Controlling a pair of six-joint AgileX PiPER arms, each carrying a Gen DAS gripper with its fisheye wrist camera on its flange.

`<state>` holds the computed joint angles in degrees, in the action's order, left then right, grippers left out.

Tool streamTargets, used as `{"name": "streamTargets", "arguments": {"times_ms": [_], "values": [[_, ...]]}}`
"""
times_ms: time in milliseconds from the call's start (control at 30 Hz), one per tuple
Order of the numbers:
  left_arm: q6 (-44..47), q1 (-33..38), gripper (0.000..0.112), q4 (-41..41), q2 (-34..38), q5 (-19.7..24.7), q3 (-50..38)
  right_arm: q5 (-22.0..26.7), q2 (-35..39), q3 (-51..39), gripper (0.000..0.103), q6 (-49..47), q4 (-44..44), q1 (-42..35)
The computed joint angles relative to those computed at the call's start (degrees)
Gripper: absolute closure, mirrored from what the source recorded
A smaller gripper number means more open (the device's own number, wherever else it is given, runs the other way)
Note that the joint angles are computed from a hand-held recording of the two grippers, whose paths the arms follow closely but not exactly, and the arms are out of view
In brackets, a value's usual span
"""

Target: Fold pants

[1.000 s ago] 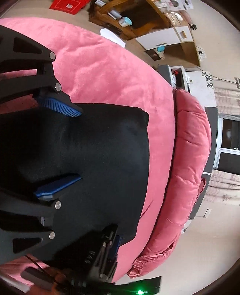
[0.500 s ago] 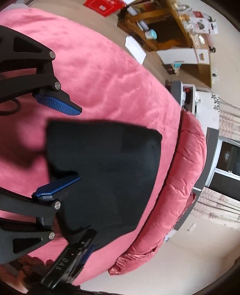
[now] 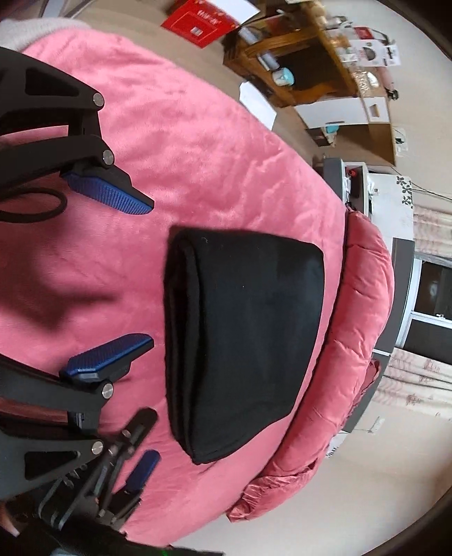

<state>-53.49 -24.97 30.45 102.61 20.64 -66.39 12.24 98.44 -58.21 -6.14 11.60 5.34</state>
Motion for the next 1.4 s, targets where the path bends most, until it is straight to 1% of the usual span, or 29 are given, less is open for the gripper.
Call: {"name": "streamTargets", "arguments": {"times_ms": [67, 100, 133, 200, 300, 333, 433, 500, 567, 667, 767, 833, 1000, 1067, 1133, 1200, 1300, 1400], "values": [[-5.04, -1.73, 0.040, 4.61, -0.78, 3.65, -0.26, -0.93, -2.11, 1.75, 0.027, -2.05, 2.58, -0.24], [-6.69, -2.06, 0.040, 6.03, -1.16, 4.51, -0.15, -1.20, -2.67, 2.20, 0.027, -3.35, 3.79, -0.49], [-9.25, -2.56, 0.040, 8.14, -1.66, 5.43, 0.18, -1.79, -3.91, 3.35, 0.027, -2.35, 2.78, -0.34], [-15.72, -3.82, 0.040, 13.51, -3.16, 6.38, 1.91, -2.89, -5.99, 5.43, 0.027, 1.07, -0.76, 0.07], [-20.00, -4.62, 0.040, 17.54, -4.33, 6.75, 3.15, -3.99, -7.80, 7.25, 0.027, 3.20, -2.81, 0.30], [-20.23, -4.92, 0.040, 17.90, -4.54, 7.06, 3.19, -3.99, -8.08, 7.30, 0.027, 2.43, -2.05, 0.16], [-20.14, -5.81, 0.040, 18.39, -4.84, 7.45, 3.17, -4.06, -8.83, 7.45, 0.027, 6.41, -5.64, 0.61], [-20.64, -6.38, 0.040, 19.02, -5.07, 7.47, 3.40, -4.40, -9.08, 7.76, 0.027, 4.56, -3.95, 0.57], [-21.20, -6.94, 0.040, 19.77, -5.08, 7.84, 3.41, -4.63, -9.24, 7.93, 0.027, 4.77, -4.52, 0.57], [-21.83, -7.35, 0.040, 20.43, -5.30, 7.86, 3.55, -4.30, -9.27, 7.76, 0.027, 1.36, -1.49, 0.39], [-22.06, -7.31, 0.040, 20.50, -5.33, 7.63, 3.62, -4.60, -9.47, 7.98, 0.027, 0.08, -0.57, 0.49], [-22.37, -7.22, 0.040, 20.44, -5.33, 7.56, 3.67, -4.81, -9.55, 8.07, 0.027, 1.31, -2.03, 0.60], [-24.74, -7.67, 0.041, 22.70, -5.17, 8.33, 3.88, -4.89, -9.40, 8.09, 0.027, -3.93, 2.70, 0.33], [-25.10, -7.83, 0.041, 23.10, -5.08, 8.57, 3.96, -4.88, -9.39, 8.16, 0.027, -3.19, 2.06, 0.41], [-25.00, -7.82, 0.041, 23.22, -4.91, 8.77, 3.90, -4.69, -9.31, 8.04, 0.027, -5.06, 3.82, 0.30], [-25.00, -7.75, 0.041, 23.12, -4.81, 8.84, 3.89, -4.85, -9.36, 8.09, 0.027, -4.05, 2.81, 0.38], [-24.38, -7.44, 0.041, 22.28, -4.57, 8.88, 3.74, -4.66, -9.14, 8.03, 0.027, -7.38, 6.07, 0.23], [-23.91, -7.27, 0.041, 21.68, -4.25, 9.08, 3.57, -4.80, -9.06, 8.14, 0.027, -7.29, 5.86, 0.38]]}}
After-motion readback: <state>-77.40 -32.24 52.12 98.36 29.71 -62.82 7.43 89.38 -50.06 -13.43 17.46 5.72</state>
